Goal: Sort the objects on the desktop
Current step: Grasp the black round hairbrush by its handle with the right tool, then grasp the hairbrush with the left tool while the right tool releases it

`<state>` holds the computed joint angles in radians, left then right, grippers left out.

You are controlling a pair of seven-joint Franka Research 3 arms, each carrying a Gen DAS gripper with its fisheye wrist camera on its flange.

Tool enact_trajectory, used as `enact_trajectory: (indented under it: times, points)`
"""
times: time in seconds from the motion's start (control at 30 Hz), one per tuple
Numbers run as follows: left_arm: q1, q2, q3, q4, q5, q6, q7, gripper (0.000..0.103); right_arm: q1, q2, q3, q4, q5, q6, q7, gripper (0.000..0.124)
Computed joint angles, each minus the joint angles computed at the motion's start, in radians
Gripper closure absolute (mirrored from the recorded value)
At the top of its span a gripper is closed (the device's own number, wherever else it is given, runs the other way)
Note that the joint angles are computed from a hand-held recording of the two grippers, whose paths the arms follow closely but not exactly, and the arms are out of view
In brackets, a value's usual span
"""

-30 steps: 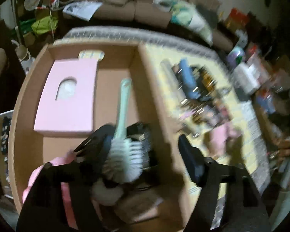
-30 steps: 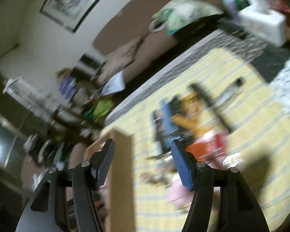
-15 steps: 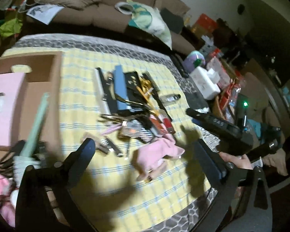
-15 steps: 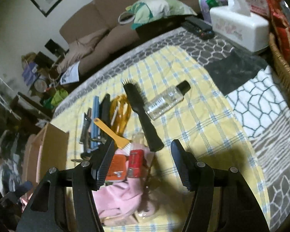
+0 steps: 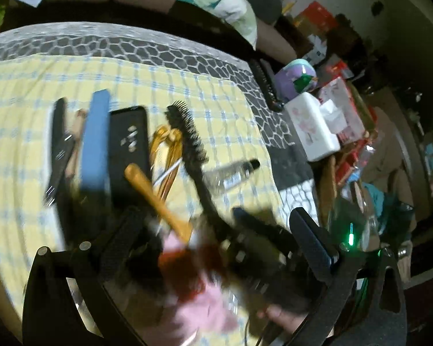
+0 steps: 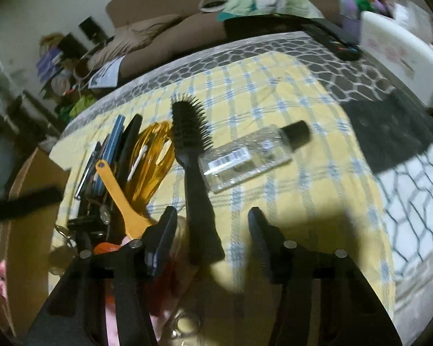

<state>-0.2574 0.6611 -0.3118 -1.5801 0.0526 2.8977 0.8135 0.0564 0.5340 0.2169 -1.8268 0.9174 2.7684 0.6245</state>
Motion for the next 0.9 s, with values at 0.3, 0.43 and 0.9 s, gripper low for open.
enact_trajectory:
  times: [0.3, 0.43, 0.9]
  points:
    - [-0.035, 0.214, 0.005, 0.308, -0.035, -0.145, 0.009, 0.000, -0.017, 0.021, 0.041, -0.005, 0.030, 0.069, -0.137, 0.091]
    - [-0.040, 0.247, -0.001, 0.345, -0.048, -0.136, 0.012, 0.000, -0.013, 0.019, 0.033, -0.004, 0.032, 0.061, -0.111, 0.095]
    - [-0.001, 0.294, -0.076, 0.358, -0.123, -0.057, 0.060, 0.018, -0.152, 0.077, 0.050, 0.115, 0.193, -0.353, -0.031, 0.105]
